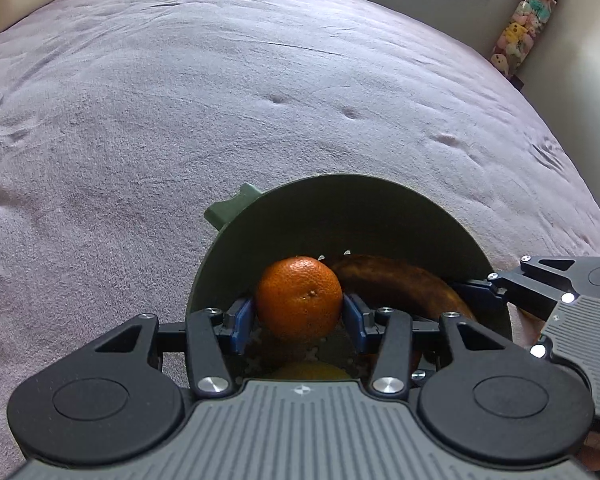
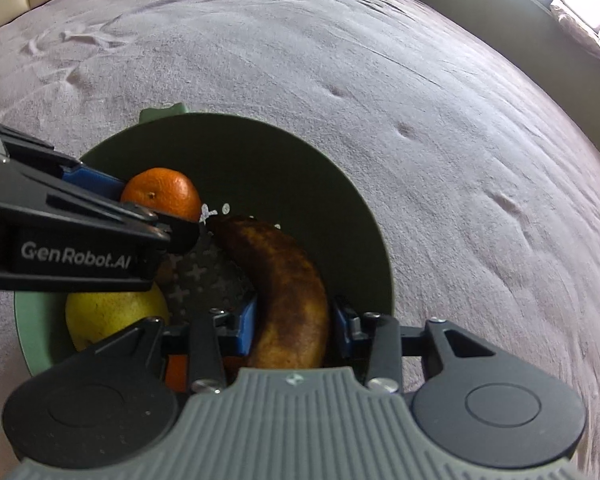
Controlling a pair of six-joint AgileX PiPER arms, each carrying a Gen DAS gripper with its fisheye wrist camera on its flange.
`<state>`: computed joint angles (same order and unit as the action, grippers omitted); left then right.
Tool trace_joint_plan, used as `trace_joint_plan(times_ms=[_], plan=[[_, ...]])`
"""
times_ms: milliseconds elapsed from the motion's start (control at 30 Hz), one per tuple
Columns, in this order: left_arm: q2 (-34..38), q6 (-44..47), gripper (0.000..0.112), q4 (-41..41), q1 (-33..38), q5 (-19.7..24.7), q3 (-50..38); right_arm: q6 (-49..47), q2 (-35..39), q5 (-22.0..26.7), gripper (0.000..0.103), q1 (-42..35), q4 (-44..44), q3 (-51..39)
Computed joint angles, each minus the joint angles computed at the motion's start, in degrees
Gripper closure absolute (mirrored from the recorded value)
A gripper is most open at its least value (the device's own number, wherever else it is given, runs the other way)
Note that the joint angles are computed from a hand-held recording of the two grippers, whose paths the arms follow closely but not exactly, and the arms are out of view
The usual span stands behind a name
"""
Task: Organize fruits
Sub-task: 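Carry the mandarin and banana over the colander and release both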
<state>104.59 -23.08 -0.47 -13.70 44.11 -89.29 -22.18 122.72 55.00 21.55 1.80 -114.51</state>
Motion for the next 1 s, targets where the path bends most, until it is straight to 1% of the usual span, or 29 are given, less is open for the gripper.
trace_joint_plan(times_ms=[100, 167, 300, 433, 500, 533, 600, 667, 733, 867, 1000], plan=[[-0.13, 0.12, 0.059, 0.12, -0.05, 0.20, -0.11, 0.73, 0.36, 1.15, 0.067, -0.37, 0.38, -1.28], [-0.05, 0.27, 0.059, -0.20, 0.08, 0.59, -0.26, 1.01, -0.81, 0.15, 0.066, -0.40, 0.07, 0.18], [-0.26, 0.42, 0.059, -0.30, -0.02, 0.84, -0.26, 1.40, -3.08, -1.03, 0.062, -0.96, 0.96, 2.42], [-1.08, 1.37, 0.059, -1.37, -0.06, 0.43, 0.10, 2.21, -5.87, -2.03, 0.061, -1.78, 2.80, 5.11], [-1.72, 2.67, 0.059, -3.02, 0.21, -0.21, 0.70, 2.38, -8.42, -3.81, 0.061, -2.27, 3.76, 8.24], [-1.98, 3.69, 0.059, -4.51, 0.56, -0.69, 1.05, 2.76, -9.90, -4.94, 0.058, -2.57, 4.12, 10.16], [-2.30, 5.57, 0.059, -7.75, 1.20, -1.71, 1.73, 4.89, -12.58, -7.57, 0.056, -2.92, 3.51, 13.80], [-2.18, 7.09, 0.059, -10.27, 1.46, -2.37, 2.02, 6.59, -14.49, -9.22, 0.056, -3.72, 3.85, 16.39], [-1.36, 7.24, 0.059, -10.36, 0.79, -1.80, 1.22, 8.83, -16.06, -10.77, 0.056, -4.52, 3.66, 18.77], [1.16, 6.38, 0.059, -8.45, -1.19, 1.06, -1.73, 12.21, -18.62, -13.50, 0.056, -5.65, 3.13, 23.28], [3.35, 3.66, 0.059, -5.92, -2.76, 2.78, -4.16, 12.01, -19.31, -14.27, 0.056, -6.45, 4.76, 25.09]])
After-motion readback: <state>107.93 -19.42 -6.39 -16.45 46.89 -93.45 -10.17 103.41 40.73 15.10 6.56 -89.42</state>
